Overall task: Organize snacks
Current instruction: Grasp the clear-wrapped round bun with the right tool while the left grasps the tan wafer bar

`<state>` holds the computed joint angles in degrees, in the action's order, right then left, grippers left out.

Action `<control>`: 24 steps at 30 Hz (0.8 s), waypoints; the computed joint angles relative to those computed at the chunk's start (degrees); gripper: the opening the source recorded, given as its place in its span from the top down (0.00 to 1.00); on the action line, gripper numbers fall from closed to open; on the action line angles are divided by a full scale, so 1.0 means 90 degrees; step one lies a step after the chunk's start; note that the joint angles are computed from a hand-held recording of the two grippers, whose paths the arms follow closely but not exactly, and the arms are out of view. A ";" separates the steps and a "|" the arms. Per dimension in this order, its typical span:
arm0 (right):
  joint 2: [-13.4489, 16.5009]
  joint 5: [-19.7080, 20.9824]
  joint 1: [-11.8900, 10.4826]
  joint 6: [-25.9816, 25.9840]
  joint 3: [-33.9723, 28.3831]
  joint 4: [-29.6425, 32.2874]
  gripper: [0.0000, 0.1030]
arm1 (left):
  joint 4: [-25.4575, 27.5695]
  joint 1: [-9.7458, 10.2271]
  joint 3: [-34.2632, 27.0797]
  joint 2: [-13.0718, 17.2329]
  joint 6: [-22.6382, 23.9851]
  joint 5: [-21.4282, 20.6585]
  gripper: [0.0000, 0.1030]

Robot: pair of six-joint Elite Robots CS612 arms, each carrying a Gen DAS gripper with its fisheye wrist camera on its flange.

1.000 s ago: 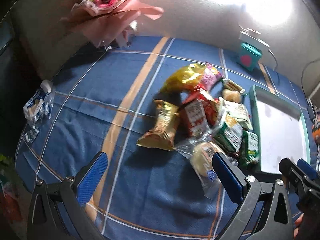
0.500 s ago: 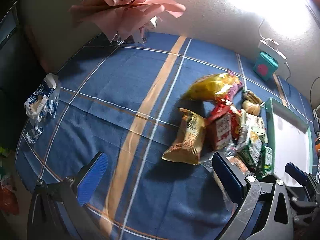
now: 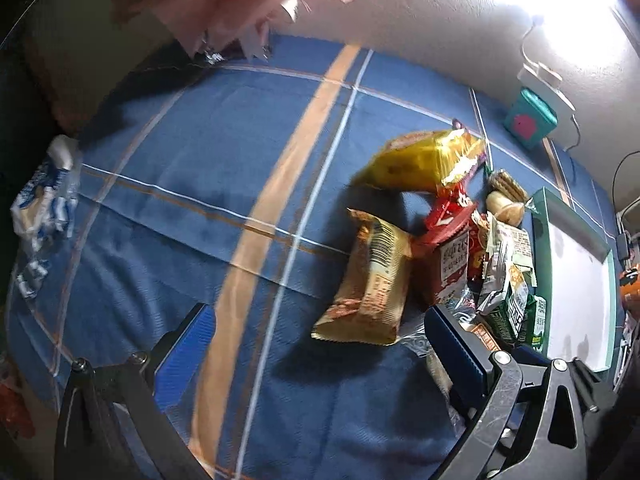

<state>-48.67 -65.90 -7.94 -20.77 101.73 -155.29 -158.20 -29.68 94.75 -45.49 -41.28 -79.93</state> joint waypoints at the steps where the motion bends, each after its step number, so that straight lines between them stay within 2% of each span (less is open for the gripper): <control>1: 0.0026 -0.0050 0.0019 -0.0009 -0.0033 0.0064 0.15 | 0.0035 0.0012 -0.0060 0.0049 0.0007 -0.0081 0.00; 8: 0.0166 -0.0384 0.0145 0.0098 -0.0139 0.0144 0.18 | 0.0192 0.0071 -0.0471 0.0396 0.0181 -0.0436 0.02; 16: 0.0267 -0.0446 0.0221 0.0209 -0.0187 0.0061 0.20 | -0.0012 0.0126 -0.0716 0.0647 0.0298 -0.0711 0.19; 19: 0.0305 -0.0410 0.0204 0.0206 -0.0216 0.0044 0.22 | -0.0157 0.0137 -0.0691 0.0643 0.0259 -0.0791 0.40; 21: 0.0307 -0.0392 0.0209 0.0224 -0.0199 -0.0002 0.24 | -0.0135 0.0133 -0.0676 0.0632 0.0226 -0.0767 0.58; 24: 0.0287 -0.0367 0.0197 0.0213 -0.0160 -0.0036 0.28 | -0.0177 0.0140 -0.0614 0.0607 0.0129 -0.0787 0.63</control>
<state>-46.09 -69.20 -6.16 -18.85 100.29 -155.62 -159.79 -28.43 89.23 -40.03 -40.12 -87.01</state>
